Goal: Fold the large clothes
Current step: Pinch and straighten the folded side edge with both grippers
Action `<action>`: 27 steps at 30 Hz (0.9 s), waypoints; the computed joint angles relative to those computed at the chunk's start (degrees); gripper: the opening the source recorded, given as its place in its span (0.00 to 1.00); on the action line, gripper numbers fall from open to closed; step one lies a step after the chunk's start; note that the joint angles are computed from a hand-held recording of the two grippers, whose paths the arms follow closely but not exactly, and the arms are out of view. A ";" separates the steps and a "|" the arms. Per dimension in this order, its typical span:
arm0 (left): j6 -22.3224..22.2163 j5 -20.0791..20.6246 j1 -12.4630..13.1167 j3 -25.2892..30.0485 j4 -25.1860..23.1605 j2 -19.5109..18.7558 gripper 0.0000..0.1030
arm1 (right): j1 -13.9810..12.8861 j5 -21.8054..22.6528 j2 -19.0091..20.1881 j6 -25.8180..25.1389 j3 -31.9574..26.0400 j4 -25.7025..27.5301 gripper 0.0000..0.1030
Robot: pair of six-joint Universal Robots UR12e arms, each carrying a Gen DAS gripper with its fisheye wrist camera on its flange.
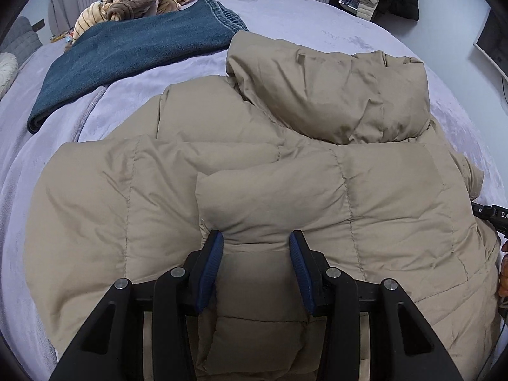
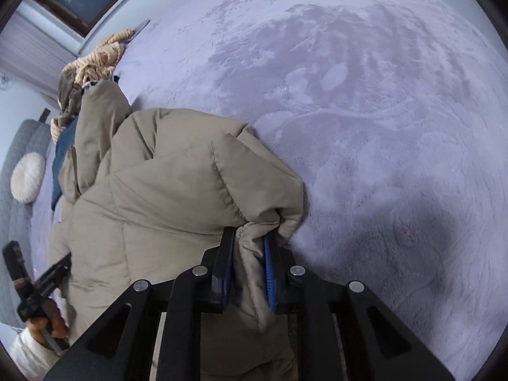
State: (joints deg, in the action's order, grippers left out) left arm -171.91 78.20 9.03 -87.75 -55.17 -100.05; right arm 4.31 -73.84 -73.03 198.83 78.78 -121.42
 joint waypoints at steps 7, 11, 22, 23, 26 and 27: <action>-1.30 1.74 0.30 -0.05 -0.88 1.63 0.45 | 1.26 -7.04 -2.17 -1.46 0.56 0.26 0.37; -2.74 0.58 1.46 -1.28 -1.33 3.81 0.45 | 1.76 -9.62 -5.50 -4.78 3.00 0.34 0.38; -4.05 5.10 0.99 -4.01 -0.66 4.56 0.68 | 3.14 -12.18 -7.99 -5.75 6.12 3.93 0.45; -4.35 5.24 0.97 -3.71 -1.15 4.51 0.68 | 3.21 -12.62 -7.81 -5.82 6.09 4.16 0.46; -5.12 6.07 1.12 -3.36 -2.27 5.04 0.68 | 2.92 -11.98 -8.05 -4.71 5.97 5.11 0.49; -5.42 6.30 1.32 -3.21 -2.78 5.25 0.68 | 2.82 -11.86 -8.33 -4.52 5.93 5.62 0.50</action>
State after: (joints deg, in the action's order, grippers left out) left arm -177.33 84.50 10.35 -90.96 -57.96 -94.80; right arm 7.13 -85.70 -81.36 194.31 84.71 -115.80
